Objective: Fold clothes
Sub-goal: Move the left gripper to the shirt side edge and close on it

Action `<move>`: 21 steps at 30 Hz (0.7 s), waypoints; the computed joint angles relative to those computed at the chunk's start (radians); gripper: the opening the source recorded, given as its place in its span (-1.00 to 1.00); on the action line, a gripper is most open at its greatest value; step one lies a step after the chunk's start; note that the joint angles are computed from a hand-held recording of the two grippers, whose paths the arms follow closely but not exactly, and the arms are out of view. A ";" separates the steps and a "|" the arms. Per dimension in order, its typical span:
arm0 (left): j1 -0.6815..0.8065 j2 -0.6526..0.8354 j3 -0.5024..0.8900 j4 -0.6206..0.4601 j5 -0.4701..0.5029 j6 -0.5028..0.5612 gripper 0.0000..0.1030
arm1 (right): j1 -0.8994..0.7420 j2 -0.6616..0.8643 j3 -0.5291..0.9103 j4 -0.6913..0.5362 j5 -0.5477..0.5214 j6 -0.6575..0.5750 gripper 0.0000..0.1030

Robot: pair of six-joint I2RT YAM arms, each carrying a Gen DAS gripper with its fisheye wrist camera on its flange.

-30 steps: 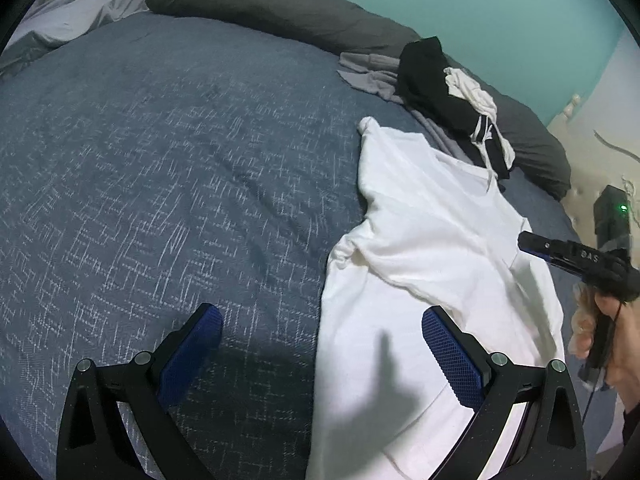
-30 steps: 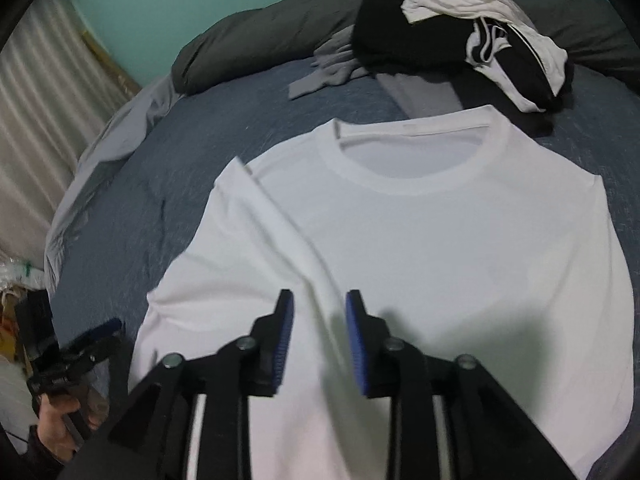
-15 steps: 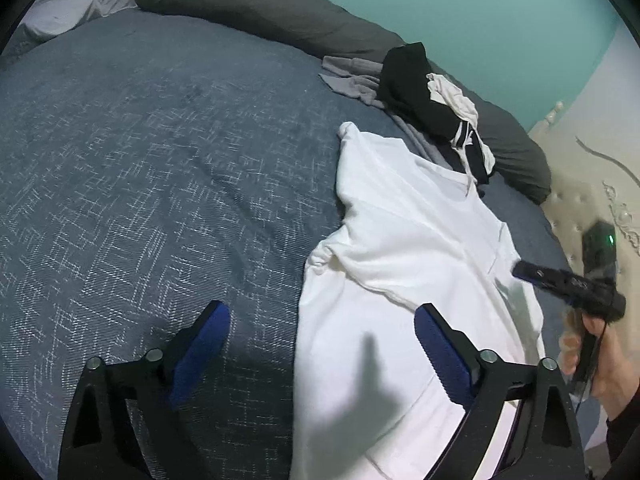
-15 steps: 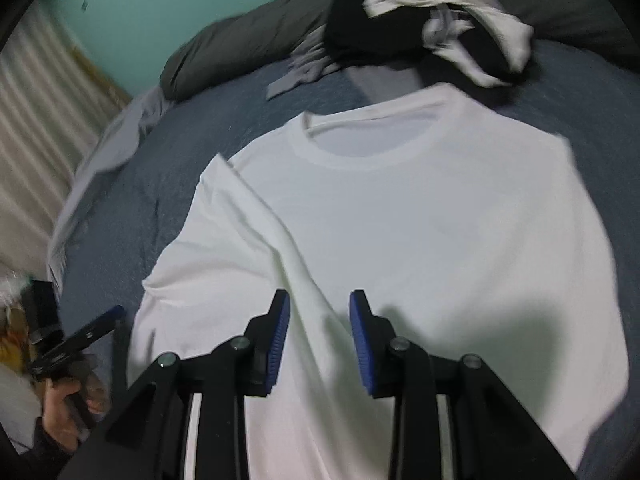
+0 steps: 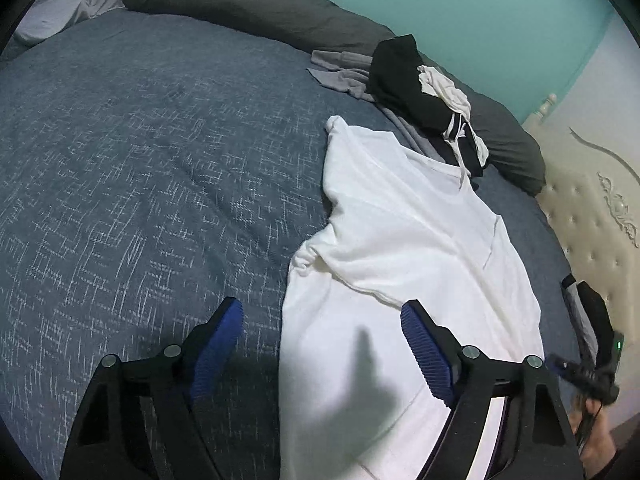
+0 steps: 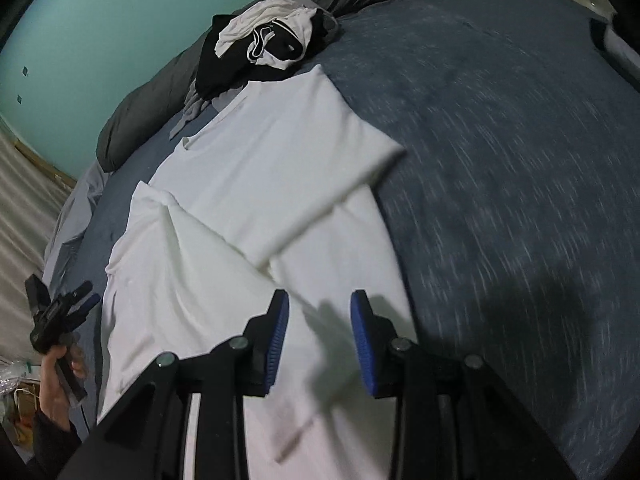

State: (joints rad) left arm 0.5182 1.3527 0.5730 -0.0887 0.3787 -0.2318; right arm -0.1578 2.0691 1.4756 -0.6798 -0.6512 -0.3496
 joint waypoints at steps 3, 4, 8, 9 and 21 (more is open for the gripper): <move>-0.012 0.036 0.014 0.016 -0.024 0.000 0.58 | -0.020 -0.017 -0.064 0.039 -0.042 0.013 -0.29; -0.014 0.046 0.017 0.021 -0.024 -0.001 0.51 | -0.024 -0.021 -0.083 0.054 -0.054 0.024 -0.23; -0.036 0.090 0.035 0.032 -0.056 0.008 0.26 | -0.035 -0.026 -0.126 0.094 -0.095 0.063 -0.20; -0.041 0.095 0.035 0.037 -0.067 0.013 0.26 | -0.036 -0.024 -0.129 0.100 -0.103 0.071 -0.20; -0.128 0.194 0.149 -0.016 -0.318 0.184 0.06 | -0.046 0.003 -0.092 0.066 -0.146 0.096 -0.19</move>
State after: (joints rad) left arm 0.3905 1.5463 0.7220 -0.1050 0.0608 -0.0482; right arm -0.2037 2.0717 1.3840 -0.6141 -0.7974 -0.2541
